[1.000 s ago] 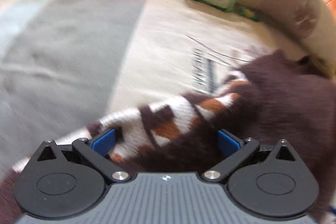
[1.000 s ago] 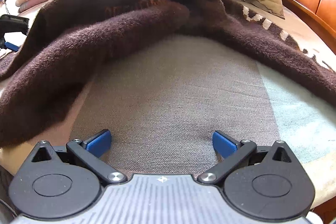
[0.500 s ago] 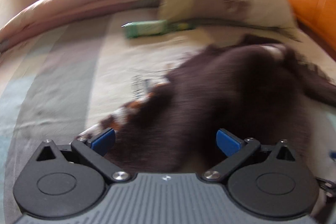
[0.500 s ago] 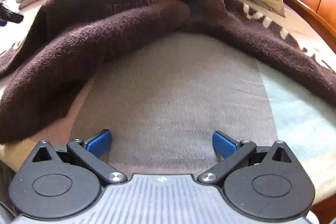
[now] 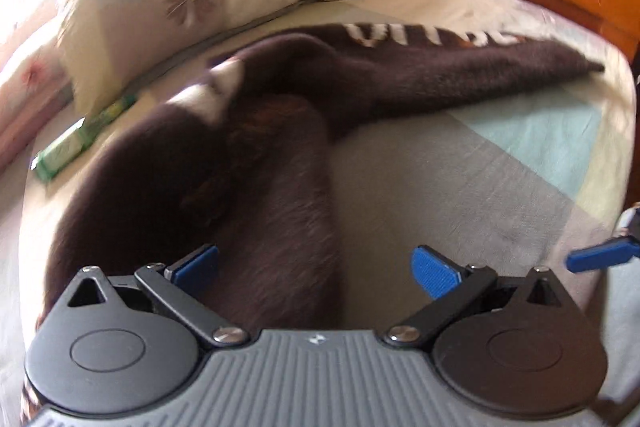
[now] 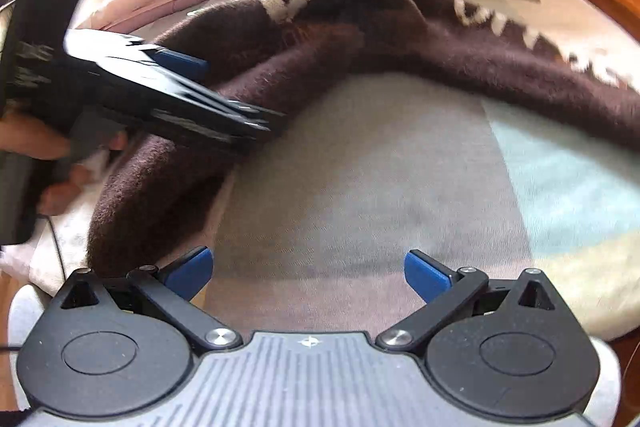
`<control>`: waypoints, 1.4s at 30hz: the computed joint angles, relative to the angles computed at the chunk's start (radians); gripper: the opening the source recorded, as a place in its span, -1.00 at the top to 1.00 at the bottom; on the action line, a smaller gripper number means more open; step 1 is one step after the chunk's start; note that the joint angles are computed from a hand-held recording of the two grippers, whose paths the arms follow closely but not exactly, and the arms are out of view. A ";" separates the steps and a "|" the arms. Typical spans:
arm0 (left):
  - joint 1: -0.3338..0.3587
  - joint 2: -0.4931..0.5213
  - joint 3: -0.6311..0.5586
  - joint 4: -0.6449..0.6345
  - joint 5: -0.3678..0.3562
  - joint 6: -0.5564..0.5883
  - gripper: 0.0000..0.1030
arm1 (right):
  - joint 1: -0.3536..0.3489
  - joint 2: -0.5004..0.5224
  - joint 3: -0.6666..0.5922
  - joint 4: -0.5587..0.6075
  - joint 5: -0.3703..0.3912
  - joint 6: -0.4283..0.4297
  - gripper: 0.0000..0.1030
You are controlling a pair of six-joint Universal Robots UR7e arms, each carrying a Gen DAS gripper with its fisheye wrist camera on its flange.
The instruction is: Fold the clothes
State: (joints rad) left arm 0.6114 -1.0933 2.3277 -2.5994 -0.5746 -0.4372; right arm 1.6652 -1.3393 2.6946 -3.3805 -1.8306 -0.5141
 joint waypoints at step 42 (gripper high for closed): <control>0.223 -0.336 -0.071 0.321 0.100 -0.152 -1.00 | -0.193 -0.143 0.003 0.185 0.357 -0.166 -1.00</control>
